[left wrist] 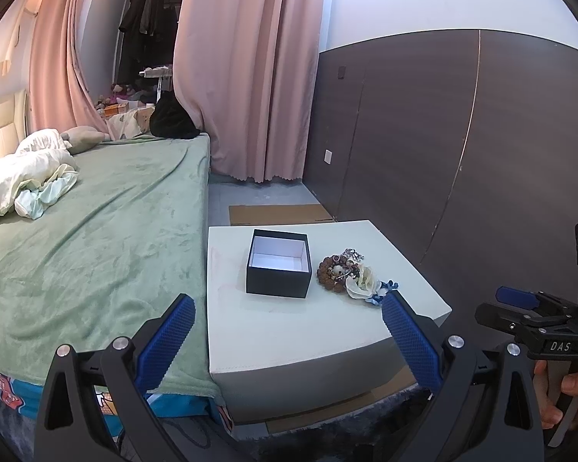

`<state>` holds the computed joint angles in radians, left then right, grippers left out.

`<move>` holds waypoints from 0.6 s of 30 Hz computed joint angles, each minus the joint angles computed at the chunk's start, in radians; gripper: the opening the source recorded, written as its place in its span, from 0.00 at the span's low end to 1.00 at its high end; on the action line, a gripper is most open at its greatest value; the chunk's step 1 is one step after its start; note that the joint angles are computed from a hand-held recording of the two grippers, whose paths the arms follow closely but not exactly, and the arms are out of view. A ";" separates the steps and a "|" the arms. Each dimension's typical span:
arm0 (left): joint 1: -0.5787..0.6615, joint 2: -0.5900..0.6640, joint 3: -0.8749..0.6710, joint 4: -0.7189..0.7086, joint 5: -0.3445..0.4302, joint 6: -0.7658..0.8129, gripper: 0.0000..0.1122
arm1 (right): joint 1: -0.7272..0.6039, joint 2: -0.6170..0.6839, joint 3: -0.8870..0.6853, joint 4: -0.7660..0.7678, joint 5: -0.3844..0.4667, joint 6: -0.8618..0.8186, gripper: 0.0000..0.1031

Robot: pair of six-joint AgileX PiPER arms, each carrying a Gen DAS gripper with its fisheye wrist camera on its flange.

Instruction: Organize jewelry

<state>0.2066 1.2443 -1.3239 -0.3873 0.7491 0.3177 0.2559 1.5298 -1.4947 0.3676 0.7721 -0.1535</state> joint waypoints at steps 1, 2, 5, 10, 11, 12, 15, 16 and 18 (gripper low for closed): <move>0.002 -0.001 0.001 -0.004 0.000 0.004 0.84 | -0.001 -0.001 0.001 0.003 -0.002 -0.002 0.93; 0.002 -0.002 0.003 -0.005 -0.001 0.005 0.84 | -0.002 -0.001 0.002 0.006 -0.004 -0.005 0.93; -0.001 0.000 0.002 -0.001 -0.002 0.004 0.84 | -0.002 -0.002 0.006 0.005 -0.006 -0.007 0.93; 0.010 -0.001 0.008 -0.021 -0.003 0.018 0.84 | 0.005 -0.001 0.002 -0.009 -0.008 0.004 0.93; 0.009 -0.001 0.011 -0.020 -0.005 0.017 0.84 | 0.005 -0.002 0.002 -0.010 -0.008 0.007 0.93; 0.010 -0.003 0.014 -0.024 -0.004 0.021 0.84 | 0.007 -0.003 0.001 -0.014 -0.007 0.013 0.93; 0.018 -0.005 0.019 -0.040 -0.003 0.037 0.84 | 0.005 0.000 -0.003 -0.013 -0.004 0.011 0.93; 0.018 -0.005 0.019 -0.040 -0.003 0.037 0.84 | 0.002 0.002 -0.006 -0.011 -0.002 0.008 0.93; 0.017 -0.005 0.021 -0.040 -0.004 0.036 0.84 | 0.001 0.001 -0.002 -0.010 -0.005 0.006 0.93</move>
